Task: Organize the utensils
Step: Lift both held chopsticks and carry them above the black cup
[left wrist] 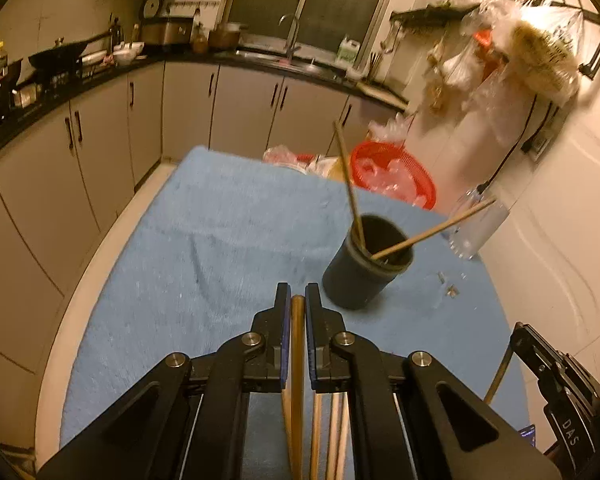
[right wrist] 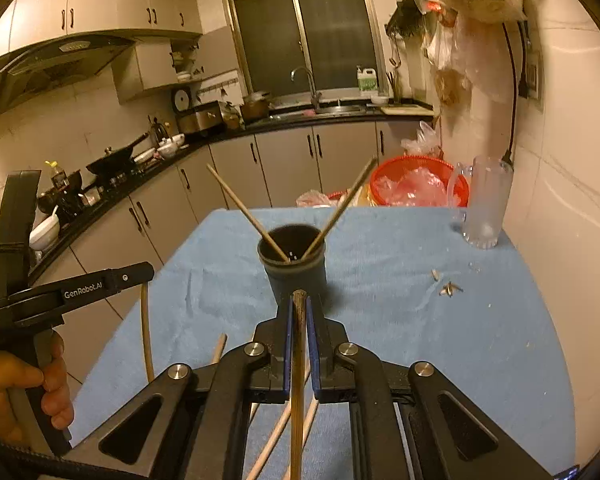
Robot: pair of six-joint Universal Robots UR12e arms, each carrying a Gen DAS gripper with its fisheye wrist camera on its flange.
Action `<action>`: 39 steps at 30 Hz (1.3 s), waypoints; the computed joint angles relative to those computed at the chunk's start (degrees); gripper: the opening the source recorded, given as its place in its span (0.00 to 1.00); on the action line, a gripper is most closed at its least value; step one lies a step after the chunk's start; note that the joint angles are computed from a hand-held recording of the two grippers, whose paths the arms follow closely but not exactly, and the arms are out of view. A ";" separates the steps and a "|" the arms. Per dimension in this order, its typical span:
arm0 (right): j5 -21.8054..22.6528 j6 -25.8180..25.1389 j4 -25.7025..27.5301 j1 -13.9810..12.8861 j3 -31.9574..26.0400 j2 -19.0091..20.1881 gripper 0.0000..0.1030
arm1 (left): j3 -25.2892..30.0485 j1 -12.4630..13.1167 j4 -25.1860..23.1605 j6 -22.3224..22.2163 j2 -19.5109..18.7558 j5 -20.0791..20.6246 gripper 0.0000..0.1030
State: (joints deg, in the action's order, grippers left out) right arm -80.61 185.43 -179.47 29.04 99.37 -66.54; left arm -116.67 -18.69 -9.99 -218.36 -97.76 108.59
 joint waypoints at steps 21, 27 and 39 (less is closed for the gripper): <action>8.93 -0.47 2.64 -2.60 -4.47 -2.03 0.07 | 2.61 -0.95 4.94 3.52 2.01 5.90 0.06; 10.29 0.05 4.92 -3.21 -6.48 -2.08 0.07 | 4.28 -0.70 6.11 3.91 1.98 6.53 0.06; 7.63 -1.44 6.01 -2.74 -11.10 -0.99 0.07 | 9.35 -0.96 6.70 7.46 0.45 7.96 0.06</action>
State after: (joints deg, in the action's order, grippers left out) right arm -72.97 183.99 -173.46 26.30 88.26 -67.53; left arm -107.32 -19.65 -3.29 -210.89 -97.31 116.55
